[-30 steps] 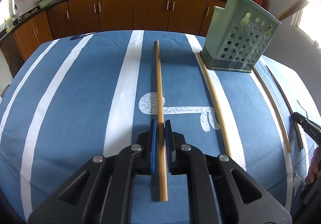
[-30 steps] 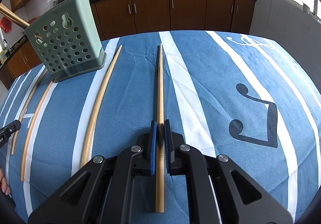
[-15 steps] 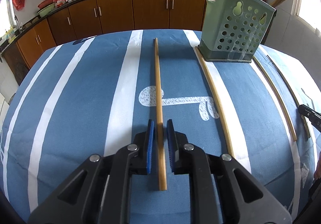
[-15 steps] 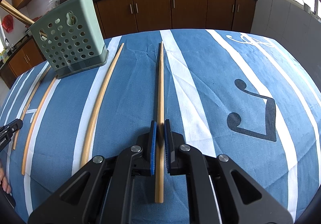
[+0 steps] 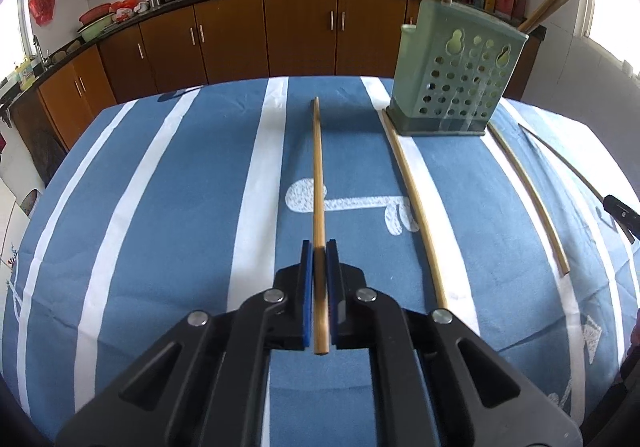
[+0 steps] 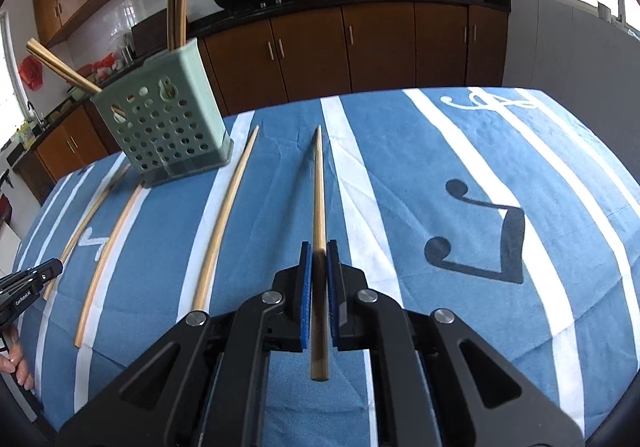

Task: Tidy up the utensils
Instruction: 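Close the left gripper on a chopstick while the right gripper grasps another, then lift the left tool's chopstick toward the holder while the right tool carries its own, then insert the left chopstick into the green holder and open while the right does likewise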

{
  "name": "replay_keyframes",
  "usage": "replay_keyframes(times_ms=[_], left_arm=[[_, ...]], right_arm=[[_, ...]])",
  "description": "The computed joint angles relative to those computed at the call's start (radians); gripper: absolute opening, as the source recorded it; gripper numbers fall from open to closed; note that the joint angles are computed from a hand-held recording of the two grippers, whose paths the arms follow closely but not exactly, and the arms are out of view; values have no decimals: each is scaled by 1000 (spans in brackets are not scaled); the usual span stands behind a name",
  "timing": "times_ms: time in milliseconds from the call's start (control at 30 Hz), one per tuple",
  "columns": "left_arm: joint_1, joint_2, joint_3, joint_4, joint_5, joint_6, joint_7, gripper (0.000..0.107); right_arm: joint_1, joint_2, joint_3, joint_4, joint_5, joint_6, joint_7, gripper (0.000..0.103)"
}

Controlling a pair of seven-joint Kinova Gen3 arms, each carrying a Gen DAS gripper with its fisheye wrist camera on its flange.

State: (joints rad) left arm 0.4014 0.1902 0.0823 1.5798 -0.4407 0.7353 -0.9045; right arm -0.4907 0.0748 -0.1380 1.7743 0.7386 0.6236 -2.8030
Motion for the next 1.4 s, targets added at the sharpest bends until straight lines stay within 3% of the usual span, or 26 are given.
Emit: replay_keyframes(times_ms=[400,833,1167,1400], left_arm=[[-15,-113,25,5,-93,-78,128,7],[-45,-162,74,-3,-230,-113,259,7],[-55,-171,94,-80,-196,-115,145,7],[-30,-153,109,-167,-211,-128,109,7]], right_arm=[[26,-80,-50,29,250,-1,-248,8],[40,-95,-85,20,376,14,-340,8],[48,-105,-80,-51,393,-15,-283,8],[87,-134,-93,-99,417,-137,-305,8]])
